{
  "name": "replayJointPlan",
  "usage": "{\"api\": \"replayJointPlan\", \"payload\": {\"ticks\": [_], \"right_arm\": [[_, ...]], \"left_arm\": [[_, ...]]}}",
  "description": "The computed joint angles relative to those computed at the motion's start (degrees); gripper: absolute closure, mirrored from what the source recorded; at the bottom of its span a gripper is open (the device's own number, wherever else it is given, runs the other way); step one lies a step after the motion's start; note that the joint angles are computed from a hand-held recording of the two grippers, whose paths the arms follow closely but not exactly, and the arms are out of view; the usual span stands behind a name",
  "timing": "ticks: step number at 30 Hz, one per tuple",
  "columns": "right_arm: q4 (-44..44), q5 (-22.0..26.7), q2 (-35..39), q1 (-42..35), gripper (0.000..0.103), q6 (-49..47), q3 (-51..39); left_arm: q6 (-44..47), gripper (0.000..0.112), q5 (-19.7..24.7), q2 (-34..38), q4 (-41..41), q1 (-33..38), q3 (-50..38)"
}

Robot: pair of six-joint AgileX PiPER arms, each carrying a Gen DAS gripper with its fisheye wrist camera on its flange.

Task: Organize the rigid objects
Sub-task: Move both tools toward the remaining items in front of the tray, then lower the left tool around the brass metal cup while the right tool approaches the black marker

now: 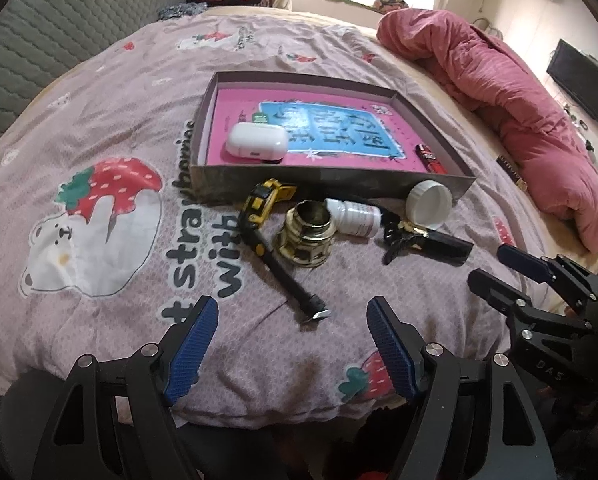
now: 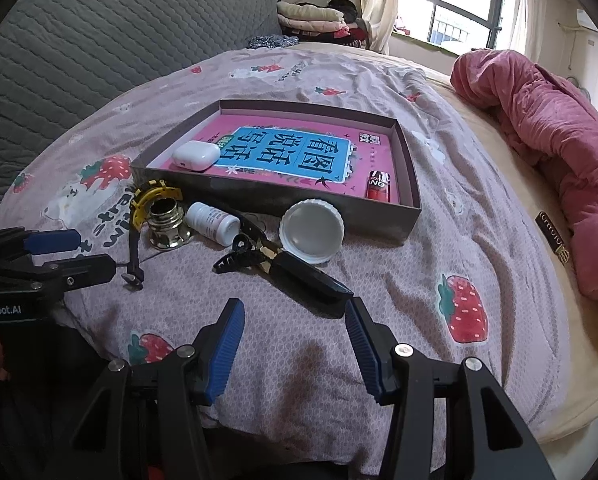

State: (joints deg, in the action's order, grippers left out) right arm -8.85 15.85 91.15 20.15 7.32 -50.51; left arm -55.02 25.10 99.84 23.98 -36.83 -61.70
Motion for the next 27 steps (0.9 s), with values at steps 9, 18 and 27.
{"api": "replayJointPlan", "payload": {"ticks": [9,18,27], "right_arm": [[3.7,-0.5,0.4,-1.3,0.051,-3.2,-0.6],[5.0,-0.5,1.4,-1.8,0.051,-3.8,-1.4],[1.8,-0.1,2.5,-1.9,0.051,-0.3,-2.2]], "left_arm": [[0.0,0.034,-0.3,3.3,0.8,-1.4,-3.8],[5.8,0.034,-2.7,6.5,-4.6,0.4,-6.9],[10.1,0.034,-2.8,9.6,-7.5,1.7,-9.8]]}}
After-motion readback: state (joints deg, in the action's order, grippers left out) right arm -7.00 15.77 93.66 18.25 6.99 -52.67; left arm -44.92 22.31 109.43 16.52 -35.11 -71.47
